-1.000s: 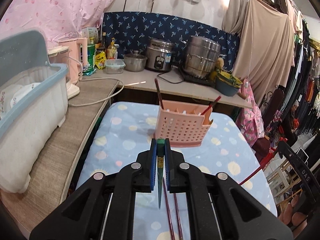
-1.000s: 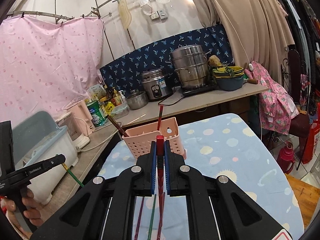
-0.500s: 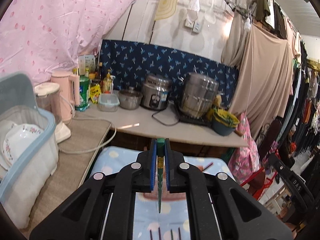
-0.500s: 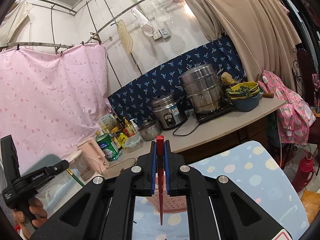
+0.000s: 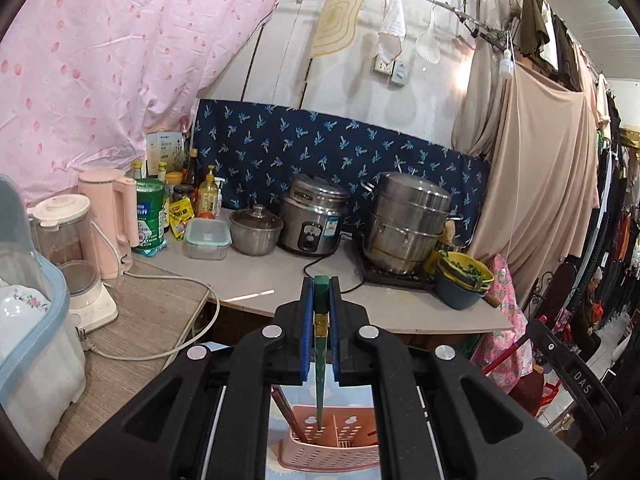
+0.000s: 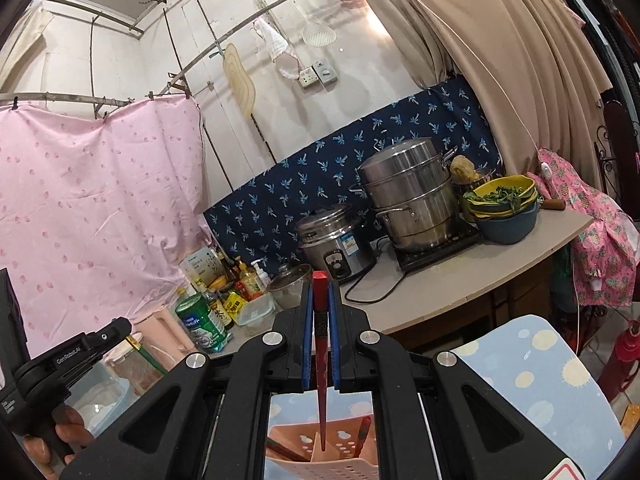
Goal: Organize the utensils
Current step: 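Lower both chopsticks into the pink basket and open both tools, then move both tools back down to the remaining chopsticks on the cloth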
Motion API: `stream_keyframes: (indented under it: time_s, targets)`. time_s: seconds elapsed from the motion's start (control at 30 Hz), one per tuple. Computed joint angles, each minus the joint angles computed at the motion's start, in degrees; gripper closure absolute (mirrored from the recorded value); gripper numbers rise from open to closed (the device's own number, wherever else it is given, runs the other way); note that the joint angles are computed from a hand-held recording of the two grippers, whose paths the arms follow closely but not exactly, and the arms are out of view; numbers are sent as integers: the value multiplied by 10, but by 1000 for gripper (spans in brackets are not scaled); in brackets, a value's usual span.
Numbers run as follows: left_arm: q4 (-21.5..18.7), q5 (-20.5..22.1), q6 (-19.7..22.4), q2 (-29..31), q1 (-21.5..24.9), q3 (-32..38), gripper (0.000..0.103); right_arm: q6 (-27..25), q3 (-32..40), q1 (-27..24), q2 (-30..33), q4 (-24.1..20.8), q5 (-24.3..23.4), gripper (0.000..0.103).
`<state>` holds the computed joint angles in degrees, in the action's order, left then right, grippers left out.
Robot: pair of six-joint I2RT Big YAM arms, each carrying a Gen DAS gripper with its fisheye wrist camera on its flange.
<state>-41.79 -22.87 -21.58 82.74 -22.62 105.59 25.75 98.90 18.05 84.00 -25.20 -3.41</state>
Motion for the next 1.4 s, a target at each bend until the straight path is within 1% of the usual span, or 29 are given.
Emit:
stream_keyframes:
  time_s: [0.17,0.33,0.5,0.53,0.57,0.6,0.67,0.7,0.9,1.0,1.1,1.27,1.4]
  targets:
    - [10,16,-7,8,10,-24,96,-10,3,2,28,-15,-5,96]
    - [8,25,-15,11,14,-47,96,-16,-8,5,39,-24,-7,96]
    - [12,22,-21,9,14,-63,95,-23,-15,8,43,-33,-7,93]
    - [10,15,-19,9,12,-64,93,-24,-19,9,41,-30,-6,92]
    - [9,13,-17,8,10,-66,88,-26,-21,10,40,-28,-4,91]
    - [9,10,-16,7,9,-68,79,-27,-23,11,39,-29,-3,90]
    - [13,1,-14,3,6,-75,68,-27,-26,12,36,-29,-3,89]
    - [18,-1,-11,-2,4,-81,68,-26,-28,12,33,-29,-3,89]
    - [15,-9,-2,-14,-4,-95,68,-32,-48,13,13,-29,-3,86]
    - [12,-21,3,-23,-12,-104,68,-33,-60,15,1,-32,-3,85]
    - [5,-29,4,-35,-19,-115,68,-35,-81,18,-18,-29,-3,79]
    - [-13,-50,3,-60,-37,-137,68,-48,-120,28,-56,-34,-5,78]
    - [-41,-68,0,-80,-57,-156,68,-50,-154,37,-89,-43,-14,76]
